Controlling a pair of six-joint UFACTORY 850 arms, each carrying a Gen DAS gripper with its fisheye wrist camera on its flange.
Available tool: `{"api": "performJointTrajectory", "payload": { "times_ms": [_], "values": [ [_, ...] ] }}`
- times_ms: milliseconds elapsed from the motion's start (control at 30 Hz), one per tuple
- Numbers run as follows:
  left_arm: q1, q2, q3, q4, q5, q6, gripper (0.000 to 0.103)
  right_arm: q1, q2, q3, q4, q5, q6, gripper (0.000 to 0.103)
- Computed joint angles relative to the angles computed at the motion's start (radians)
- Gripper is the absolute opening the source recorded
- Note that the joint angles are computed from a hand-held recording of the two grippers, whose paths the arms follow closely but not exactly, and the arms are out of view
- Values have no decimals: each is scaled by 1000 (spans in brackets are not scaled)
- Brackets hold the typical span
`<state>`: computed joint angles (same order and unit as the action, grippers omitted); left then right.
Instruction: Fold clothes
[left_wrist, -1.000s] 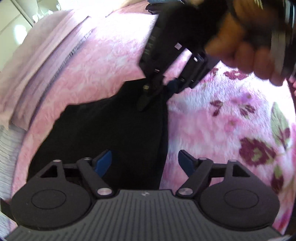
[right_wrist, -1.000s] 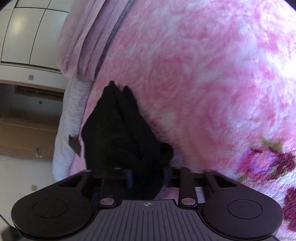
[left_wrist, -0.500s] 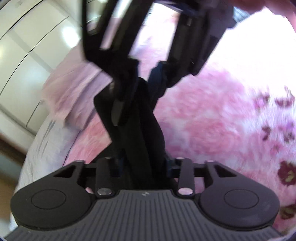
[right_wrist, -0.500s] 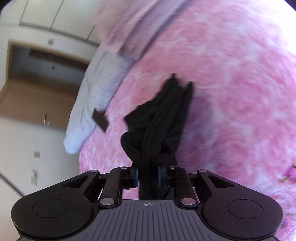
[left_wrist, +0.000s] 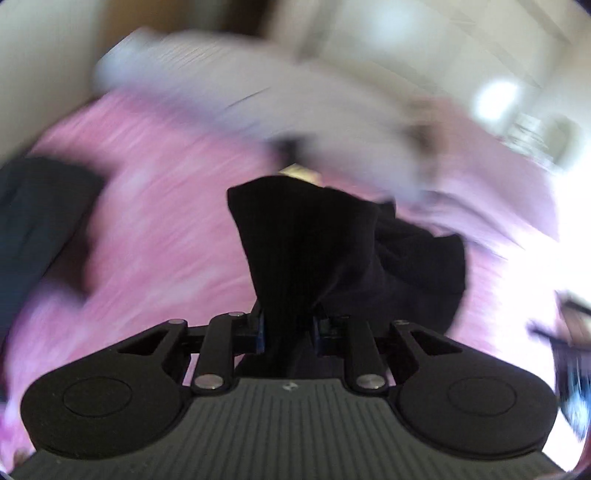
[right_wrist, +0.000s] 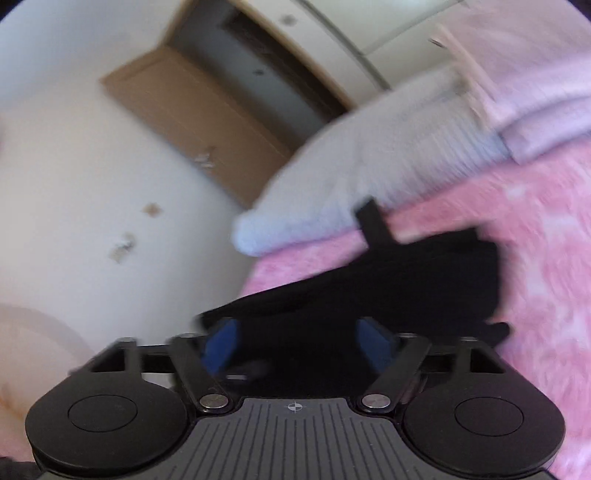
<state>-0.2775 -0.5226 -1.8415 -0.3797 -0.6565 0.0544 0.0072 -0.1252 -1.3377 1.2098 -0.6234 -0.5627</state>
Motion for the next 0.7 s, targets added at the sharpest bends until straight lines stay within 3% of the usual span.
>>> {"api": "performJointTrajectory", "payload": {
  "times_ms": [67, 100, 233, 300, 433, 600, 700],
  "values": [
    [60, -61, -28, 11, -48, -49, 17, 36, -26, 49, -53, 41, 115, 78],
    [82, -79, -27, -1, -34, -32, 16, 49, -43, 69, -57, 60, 144, 78],
    [127, -230, -191, 7, -126, -24, 14, 93, -127, 126, -6, 133, 180, 78],
    [134, -257, -220, -25, -142, 35, 13, 105, -184, 111, 41, 158, 137, 78],
    [148, -254, -196, -81, -127, 97, 13, 95, -310, 20, 167, 162, -75, 78],
    [153, -205, -106, -125, -72, 141, 13, 73, -449, -81, 317, 141, -211, 78],
    [149, -189, -81, -126, -48, 177, 11, 61, -504, -98, 514, 95, -320, 78]
  ]
}}
